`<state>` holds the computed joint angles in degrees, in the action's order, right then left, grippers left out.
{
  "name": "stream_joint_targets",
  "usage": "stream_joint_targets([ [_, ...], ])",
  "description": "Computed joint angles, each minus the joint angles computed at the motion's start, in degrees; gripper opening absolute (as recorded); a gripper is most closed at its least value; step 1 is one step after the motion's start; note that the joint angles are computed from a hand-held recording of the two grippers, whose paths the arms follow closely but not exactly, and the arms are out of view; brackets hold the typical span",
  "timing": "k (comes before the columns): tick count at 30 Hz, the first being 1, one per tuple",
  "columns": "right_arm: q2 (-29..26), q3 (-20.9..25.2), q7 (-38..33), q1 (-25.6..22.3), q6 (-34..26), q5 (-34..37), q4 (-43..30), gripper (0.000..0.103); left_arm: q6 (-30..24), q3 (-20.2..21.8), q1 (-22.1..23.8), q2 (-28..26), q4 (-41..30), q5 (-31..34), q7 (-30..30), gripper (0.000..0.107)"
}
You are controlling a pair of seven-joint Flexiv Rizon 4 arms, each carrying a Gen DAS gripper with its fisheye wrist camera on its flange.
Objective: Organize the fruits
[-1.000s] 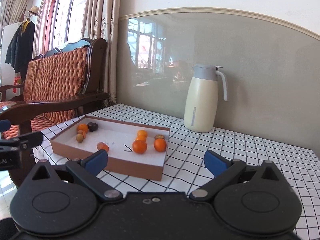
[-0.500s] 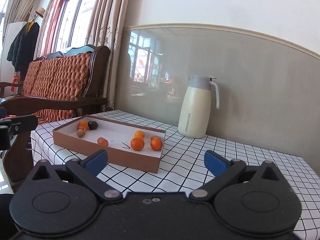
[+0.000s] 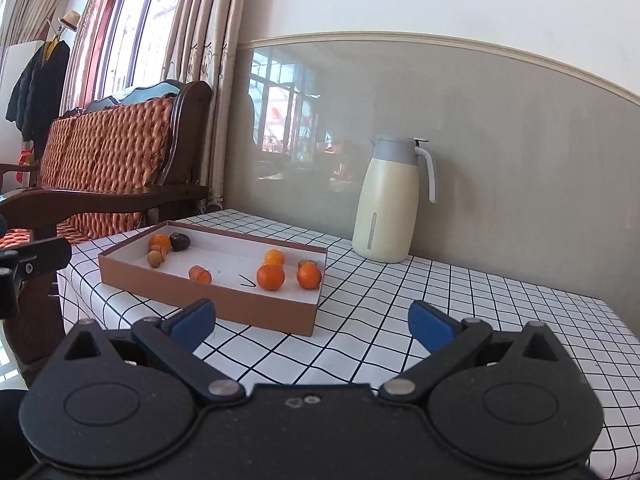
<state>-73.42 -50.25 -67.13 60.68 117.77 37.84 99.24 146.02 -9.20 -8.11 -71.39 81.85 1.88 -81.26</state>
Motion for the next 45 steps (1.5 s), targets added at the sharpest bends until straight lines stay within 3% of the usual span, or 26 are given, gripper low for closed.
stream_joint_targets([
  [45, 1.2, 2.3, -7.3, -0.9, 1.6, 7.9, -2.3, 0.097, 0.6, 0.2, -0.1, 0.0, 0.1, 0.4, 1.3, 0.103],
])
